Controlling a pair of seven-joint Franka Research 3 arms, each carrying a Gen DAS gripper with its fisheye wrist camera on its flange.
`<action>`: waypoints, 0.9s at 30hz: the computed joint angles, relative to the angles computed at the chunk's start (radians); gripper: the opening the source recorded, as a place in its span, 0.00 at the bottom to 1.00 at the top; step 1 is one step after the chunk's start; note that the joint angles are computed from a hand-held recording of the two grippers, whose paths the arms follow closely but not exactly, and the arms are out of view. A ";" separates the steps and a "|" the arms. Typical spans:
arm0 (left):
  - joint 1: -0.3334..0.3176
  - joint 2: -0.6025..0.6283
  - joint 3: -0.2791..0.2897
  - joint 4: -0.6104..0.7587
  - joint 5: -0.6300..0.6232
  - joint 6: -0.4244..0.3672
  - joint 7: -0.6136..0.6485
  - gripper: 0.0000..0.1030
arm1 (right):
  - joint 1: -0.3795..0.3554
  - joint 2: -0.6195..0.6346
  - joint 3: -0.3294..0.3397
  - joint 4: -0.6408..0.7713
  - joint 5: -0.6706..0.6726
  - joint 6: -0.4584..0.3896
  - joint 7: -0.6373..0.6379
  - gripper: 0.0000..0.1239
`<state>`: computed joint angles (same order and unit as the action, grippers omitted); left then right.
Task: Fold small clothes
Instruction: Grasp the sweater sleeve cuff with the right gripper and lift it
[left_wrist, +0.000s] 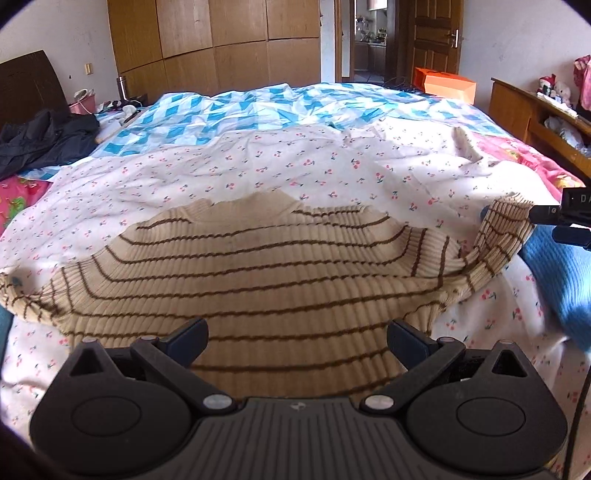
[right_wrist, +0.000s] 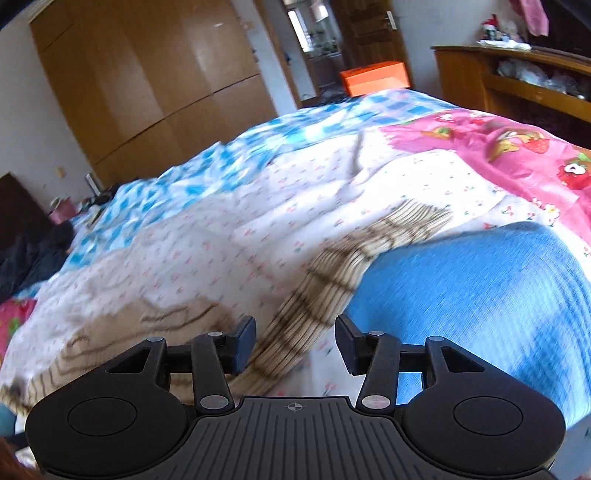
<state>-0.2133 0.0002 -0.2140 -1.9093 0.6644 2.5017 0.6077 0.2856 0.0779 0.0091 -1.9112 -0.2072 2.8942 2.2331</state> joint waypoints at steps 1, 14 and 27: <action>0.000 0.027 0.000 0.029 0.007 0.008 -0.003 1.00 | -0.010 0.028 -0.013 0.037 -0.001 -0.008 0.018 0.38; -0.057 0.181 0.030 0.187 -0.034 0.012 0.042 1.00 | -0.072 0.363 -0.054 0.439 0.248 -0.184 -0.064 0.36; -0.011 0.080 0.035 0.037 -0.088 0.151 -0.013 1.00 | 0.019 0.049 -0.075 0.052 0.470 0.323 -0.092 0.08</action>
<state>-0.2246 0.0806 -0.1791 -1.8722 0.5766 2.6530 0.5949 0.3043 0.1265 -0.0660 -1.8595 0.2630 3.2174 2.1416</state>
